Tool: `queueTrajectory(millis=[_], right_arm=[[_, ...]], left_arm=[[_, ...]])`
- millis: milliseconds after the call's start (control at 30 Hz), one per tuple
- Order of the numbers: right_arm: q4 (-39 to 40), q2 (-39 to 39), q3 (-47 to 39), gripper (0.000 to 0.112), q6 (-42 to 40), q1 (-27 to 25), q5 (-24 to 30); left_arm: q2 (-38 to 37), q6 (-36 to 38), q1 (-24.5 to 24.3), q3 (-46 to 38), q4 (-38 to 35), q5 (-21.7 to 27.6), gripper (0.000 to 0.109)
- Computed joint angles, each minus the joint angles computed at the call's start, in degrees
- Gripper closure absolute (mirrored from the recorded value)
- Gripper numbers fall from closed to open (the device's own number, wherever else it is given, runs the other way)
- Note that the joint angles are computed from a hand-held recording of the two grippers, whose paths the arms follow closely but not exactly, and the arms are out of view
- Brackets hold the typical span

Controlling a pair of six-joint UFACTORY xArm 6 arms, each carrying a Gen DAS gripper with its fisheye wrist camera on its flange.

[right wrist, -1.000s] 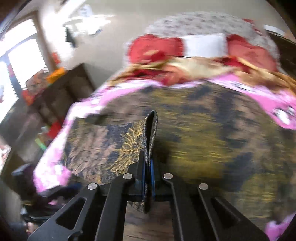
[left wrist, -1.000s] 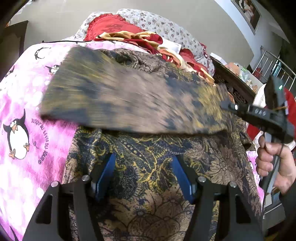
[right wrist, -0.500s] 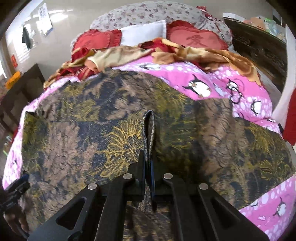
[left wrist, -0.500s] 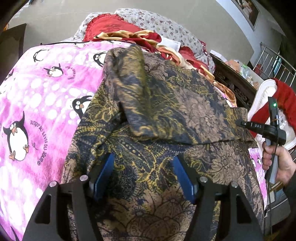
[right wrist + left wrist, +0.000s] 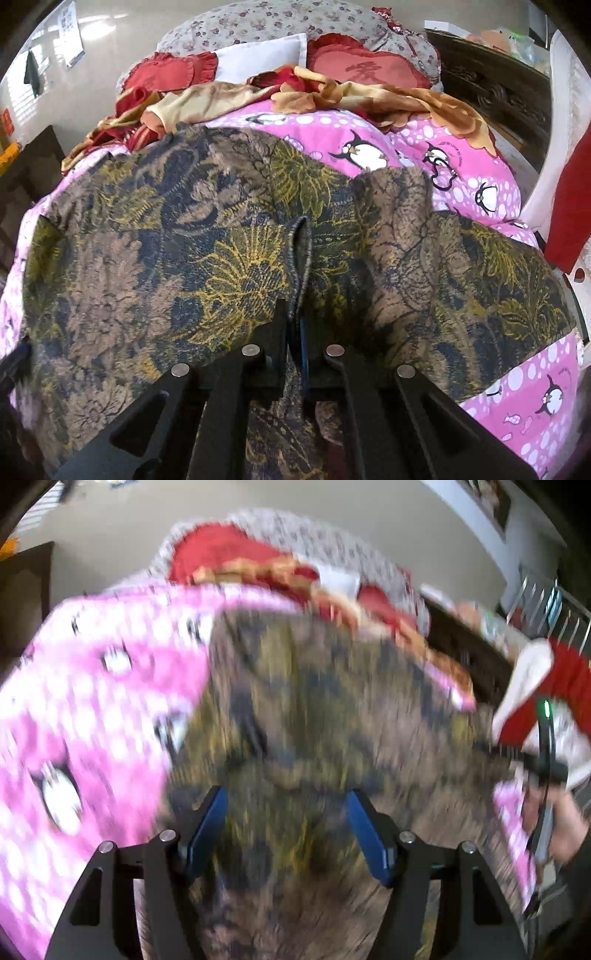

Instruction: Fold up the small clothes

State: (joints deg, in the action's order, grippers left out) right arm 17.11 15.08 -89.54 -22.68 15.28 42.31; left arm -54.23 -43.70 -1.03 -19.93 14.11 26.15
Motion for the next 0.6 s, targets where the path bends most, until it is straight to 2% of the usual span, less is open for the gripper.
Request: queueTrajectory(millis=[100, 133, 233, 267, 300, 367, 467, 533, 600], right_arm=[[7.8, -3.8, 2.9, 0.103, -6.5, -1.0, -4.2], [10.5, -5.1, 4.1, 0.099, -8.5, -1.3, -5.9], [16.8, -7.0, 5.4, 0.098, -13.7, -1.1, -7.5], [17.0, -6.9, 5.2, 0.098, -14.4, -0.6, -7.2], [16.8, -6.5, 4.8, 0.098, -15.1, 0.1, -6.9], [13.6, -5.3, 4.4, 0.098, -13.9, 1.7, -7.9], [5.0, -1.8, 2.6, 0.099, -5.7, 3.0, -9.6], [0.0, 1.5, -0.1, 0.100, -0.2, 3.0, -9.0], [-4.1, 4.0, -1.7, 0.101, 3.1, 2.7, -8.2]], left_arm=[[4.1, -3.4, 3.6, -5.5, 3.7, -4.5, 0.022], [5.8, -4.7, 4.2, -7.0, 5.6, -5.5, 0.021], [14.3, -5.8, 5.6, -12.7, 9.9, -8.6, 0.023], [17.2, -8.0, 5.9, -14.6, 12.3, -7.6, 0.035], [20.1, -9.5, 6.0, -16.6, 13.7, -5.5, 0.065], [25.2, -10.6, 6.7, -19.8, 10.9, -2.0, 0.101], [29.1, -16.7, 9.1, -20.2, 10.9, -0.9, 0.101], [31.3, -15.6, 9.7, -20.1, 8.6, 0.1, 0.101], [32.1, -15.0, 10.5, -18.9, 10.8, -2.3, 0.101]])
